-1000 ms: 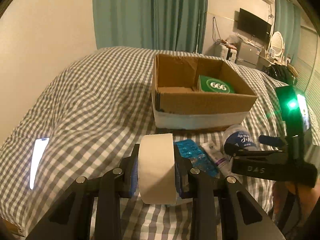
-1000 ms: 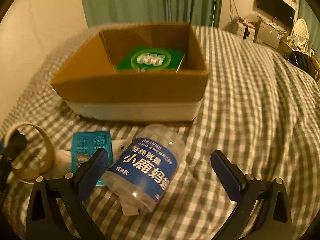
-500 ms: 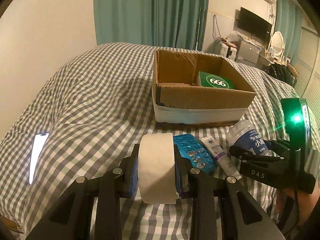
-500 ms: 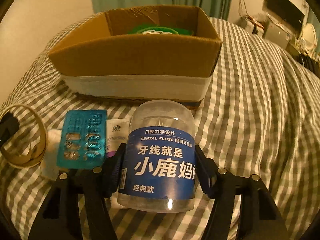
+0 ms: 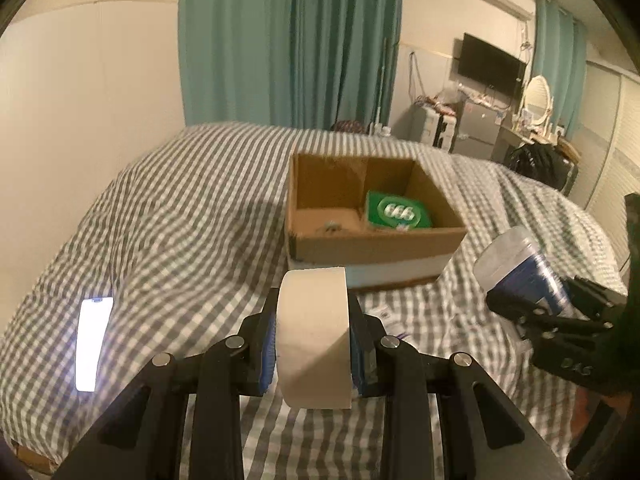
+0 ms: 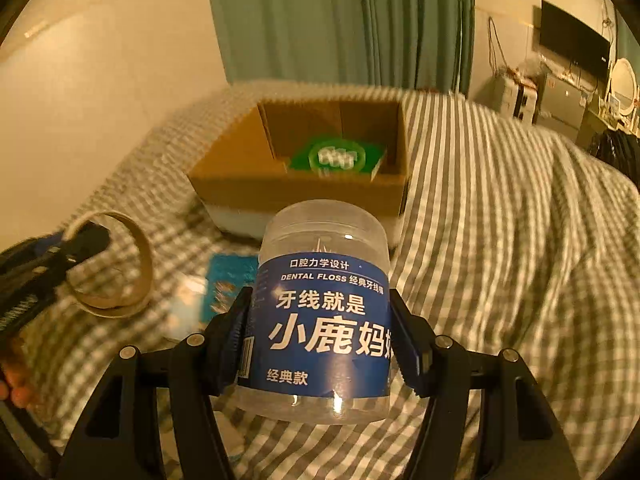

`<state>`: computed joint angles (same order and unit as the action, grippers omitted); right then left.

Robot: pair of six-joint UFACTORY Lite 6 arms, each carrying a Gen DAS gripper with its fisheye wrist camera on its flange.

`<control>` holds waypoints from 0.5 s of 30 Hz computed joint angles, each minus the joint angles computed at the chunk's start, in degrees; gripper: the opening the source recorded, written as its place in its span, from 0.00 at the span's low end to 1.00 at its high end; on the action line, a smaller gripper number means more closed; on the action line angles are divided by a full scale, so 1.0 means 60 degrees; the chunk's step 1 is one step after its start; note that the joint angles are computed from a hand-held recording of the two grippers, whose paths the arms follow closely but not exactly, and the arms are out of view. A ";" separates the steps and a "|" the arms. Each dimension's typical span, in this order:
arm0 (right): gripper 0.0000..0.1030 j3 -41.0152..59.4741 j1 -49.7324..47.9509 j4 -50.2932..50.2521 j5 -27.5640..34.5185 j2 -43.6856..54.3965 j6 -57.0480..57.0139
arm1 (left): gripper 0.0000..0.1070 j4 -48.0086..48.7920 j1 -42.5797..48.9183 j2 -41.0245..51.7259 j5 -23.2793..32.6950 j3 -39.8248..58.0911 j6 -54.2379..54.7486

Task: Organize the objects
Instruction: 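Carry the tape roll and floss jar over the cardboard box and open both tools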

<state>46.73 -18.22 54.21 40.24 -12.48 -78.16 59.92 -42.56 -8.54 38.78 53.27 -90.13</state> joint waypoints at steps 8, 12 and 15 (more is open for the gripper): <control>0.61 0.2482 -0.0486 0.0362 0.1376 -0.0315 0.0302 | 0.27 -0.0789 0.0890 0.1371 0.0355 0.3446 0.2806; 0.61 0.4482 0.0319 0.0300 0.1048 0.0511 0.0857 | 0.27 -0.1472 0.1513 0.2788 0.0223 0.6031 0.4408; 0.61 0.6183 0.0965 -0.0056 0.0801 0.1569 0.1552 | 0.27 -0.1864 0.2044 0.3950 -0.0292 0.7529 0.5137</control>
<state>83.82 -12.43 53.88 45.04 -3.07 -68.85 48.74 -30.29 15.16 37.02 98.44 -59.31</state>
